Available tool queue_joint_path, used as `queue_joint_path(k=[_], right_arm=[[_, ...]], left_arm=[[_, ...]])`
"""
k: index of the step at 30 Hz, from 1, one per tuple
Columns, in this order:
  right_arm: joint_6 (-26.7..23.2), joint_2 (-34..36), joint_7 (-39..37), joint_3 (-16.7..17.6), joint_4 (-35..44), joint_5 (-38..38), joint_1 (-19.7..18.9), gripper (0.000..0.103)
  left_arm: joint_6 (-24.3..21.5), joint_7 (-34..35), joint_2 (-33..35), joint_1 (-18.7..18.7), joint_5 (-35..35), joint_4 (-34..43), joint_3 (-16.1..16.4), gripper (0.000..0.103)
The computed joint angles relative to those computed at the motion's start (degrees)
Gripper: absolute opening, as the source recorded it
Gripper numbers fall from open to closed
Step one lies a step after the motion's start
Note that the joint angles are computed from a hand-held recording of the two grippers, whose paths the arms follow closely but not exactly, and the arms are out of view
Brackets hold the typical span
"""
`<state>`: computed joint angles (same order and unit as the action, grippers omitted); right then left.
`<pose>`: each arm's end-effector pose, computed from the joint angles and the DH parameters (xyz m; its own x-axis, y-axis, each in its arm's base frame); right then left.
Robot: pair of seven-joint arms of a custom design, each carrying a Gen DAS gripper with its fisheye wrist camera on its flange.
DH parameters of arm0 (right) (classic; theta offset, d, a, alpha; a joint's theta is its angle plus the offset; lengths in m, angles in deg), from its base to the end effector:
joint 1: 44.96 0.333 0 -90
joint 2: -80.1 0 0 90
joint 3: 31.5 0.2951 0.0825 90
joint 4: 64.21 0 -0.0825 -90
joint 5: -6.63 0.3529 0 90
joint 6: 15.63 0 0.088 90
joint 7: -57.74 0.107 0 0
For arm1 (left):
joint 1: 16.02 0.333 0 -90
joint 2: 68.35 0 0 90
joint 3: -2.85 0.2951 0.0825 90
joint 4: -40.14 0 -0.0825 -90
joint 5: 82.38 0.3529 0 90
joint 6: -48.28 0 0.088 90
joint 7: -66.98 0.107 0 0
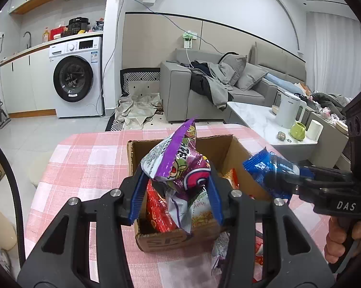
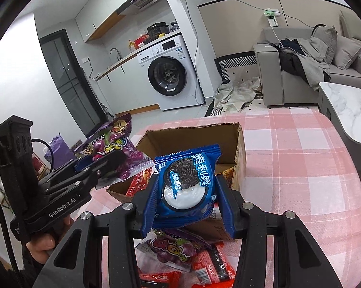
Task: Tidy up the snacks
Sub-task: 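Carry the purple candy bag and Oreo pack over the box and release them inside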
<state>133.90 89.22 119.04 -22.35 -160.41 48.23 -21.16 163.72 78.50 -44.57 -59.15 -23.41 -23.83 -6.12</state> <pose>0.5372 0.3223 0.5778 0.6374 -0.6862 -0.3505 -0.6430 -0.2229 -0.7327 0.4724 -0.4788 0.6399 0.1937 -0.9745 0.1135 -0.4685 -0.1935 -0.8620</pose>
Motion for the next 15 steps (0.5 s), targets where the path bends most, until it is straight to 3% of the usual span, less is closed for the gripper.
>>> queue_joint_path(k=[15], right_arm=[[-0.04,4.72,2.82,0.36,4.92,-2.12,0.71,0.047]], left_arm=[[1.32,2.83,7.50,0.79,-3.94,7.26,2.74,0.043]])
